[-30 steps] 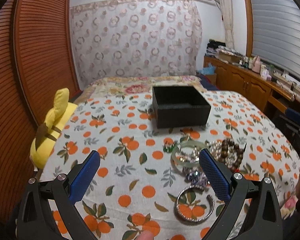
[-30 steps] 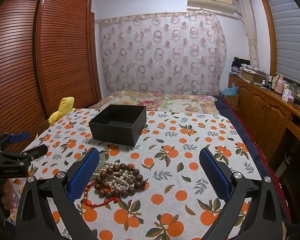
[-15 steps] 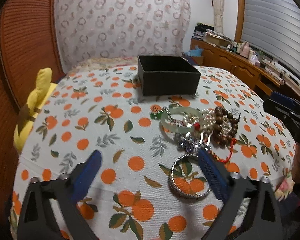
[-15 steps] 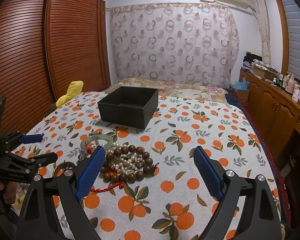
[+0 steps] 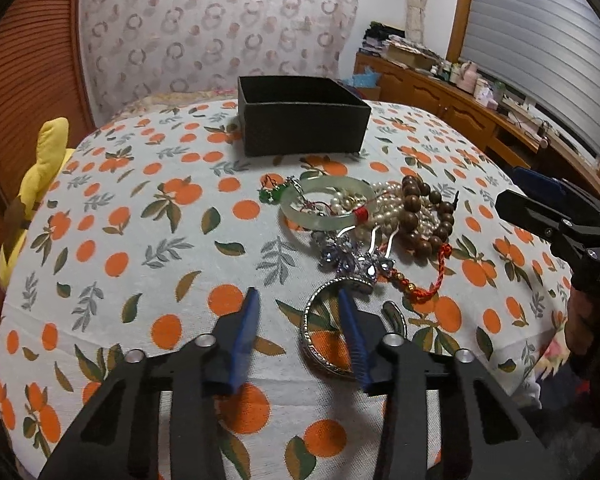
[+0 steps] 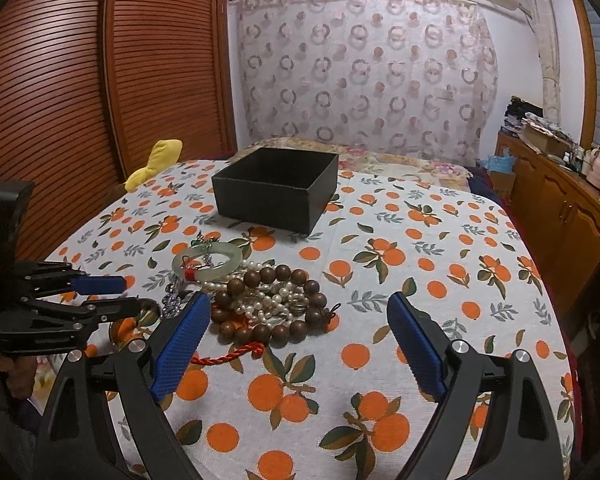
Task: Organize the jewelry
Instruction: 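Lower the left tool onto the silver bangle and close on it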
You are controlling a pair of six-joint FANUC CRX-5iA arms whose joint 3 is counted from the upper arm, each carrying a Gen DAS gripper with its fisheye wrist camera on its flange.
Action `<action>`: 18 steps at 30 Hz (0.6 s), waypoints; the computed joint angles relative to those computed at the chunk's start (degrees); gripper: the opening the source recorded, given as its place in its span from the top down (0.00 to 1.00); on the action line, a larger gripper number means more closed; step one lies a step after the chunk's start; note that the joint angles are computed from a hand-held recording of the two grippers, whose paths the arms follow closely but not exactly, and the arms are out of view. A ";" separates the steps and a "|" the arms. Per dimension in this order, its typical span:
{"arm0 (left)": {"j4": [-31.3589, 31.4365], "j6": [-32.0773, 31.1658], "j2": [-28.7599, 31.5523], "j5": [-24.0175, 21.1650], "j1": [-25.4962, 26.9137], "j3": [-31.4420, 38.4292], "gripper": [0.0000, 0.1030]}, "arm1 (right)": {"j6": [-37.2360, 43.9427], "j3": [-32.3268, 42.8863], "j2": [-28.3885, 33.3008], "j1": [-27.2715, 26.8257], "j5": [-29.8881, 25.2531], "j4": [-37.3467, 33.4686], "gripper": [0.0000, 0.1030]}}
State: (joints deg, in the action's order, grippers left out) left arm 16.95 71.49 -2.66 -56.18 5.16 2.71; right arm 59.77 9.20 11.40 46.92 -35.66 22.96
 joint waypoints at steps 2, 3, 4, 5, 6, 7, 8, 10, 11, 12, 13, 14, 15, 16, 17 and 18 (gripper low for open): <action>-0.34 0.08 0.11 -0.11 -0.18 0.02 0.72 | 1.15 0.39 0.15 0.03 -0.28 -0.94 0.11; -0.54 0.14 0.33 -0.30 -0.26 0.23 0.75 | 1.64 0.52 0.21 0.05 -0.40 -1.35 0.11; -0.60 0.11 0.51 -0.60 -0.26 0.37 0.76 | 2.49 0.86 0.35 0.07 -0.71 -2.10 0.11; -0.72 0.07 0.61 -0.69 -0.28 0.41 0.79 | 3.20 1.21 0.50 0.06 -1.00 -2.74 0.12; -1.13 0.13 0.55 -0.39 -0.41 0.38 0.86 | 3.99 1.63 0.67 0.06 -1.33 -3.46 0.13; -1.55 0.04 0.53 -0.32 -0.50 0.41 0.89 | 5.69 2.46 0.93 0.00 -2.03 -5.12 0.15; -0.93 -0.49 0.56 -0.45 -0.32 0.26 0.95 | 6.66 3.03 1.20 -0.04 -2.46 -6.01 0.16; -0.79 -0.74 0.35 -0.33 -0.22 0.04 0.95 | 9.15 4.33 1.73 -0.13 -3.49 -8.36 0.20; -0.98 -0.70 0.28 -0.27 -0.30 0.06 0.96 | 10.63 5.20 2.09 -0.20 -4.24 -9.79 0.23; -1.14 -0.61 0.20 -0.18 -0.33 0.05 0.96 | 12.41 6.36 2.59 -0.30 -5.24 -11.51 0.24; -0.89 -0.68 0.09 -0.02 -0.25 -0.08 0.96 | 13.57 7.24 3.09 -0.36 -5.89 -12.51 0.26; -0.50 -0.80 -0.05 0.27 -0.10 -0.33 0.96 | 14.94 8.23 3.56 -0.42 -6.67 -13.78 0.30; 0.04 -0.92 -0.37 0.72 0.14 -0.72 0.96 | 15.96 9.04 3.94 -0.47 -7.24 -14.80 0.31; 0.25 -0.90 -0.48 0.95 0.25 -0.82 0.96 | 17.29 10.04 4.41 -0.53 -7.80 -16.11 0.33; 0.43 -0.87 -0.60 1.21 0.38 -0.92 0.96 | 18.22 10.79 4.80 -0.55 -8.11 -16.96 0.37; 0.65 -0.92 -0.74 1.50 0.58 -1.08 0.96 | 19.01 11.69 5.32 -0.58 -8.53 -17.67 0.39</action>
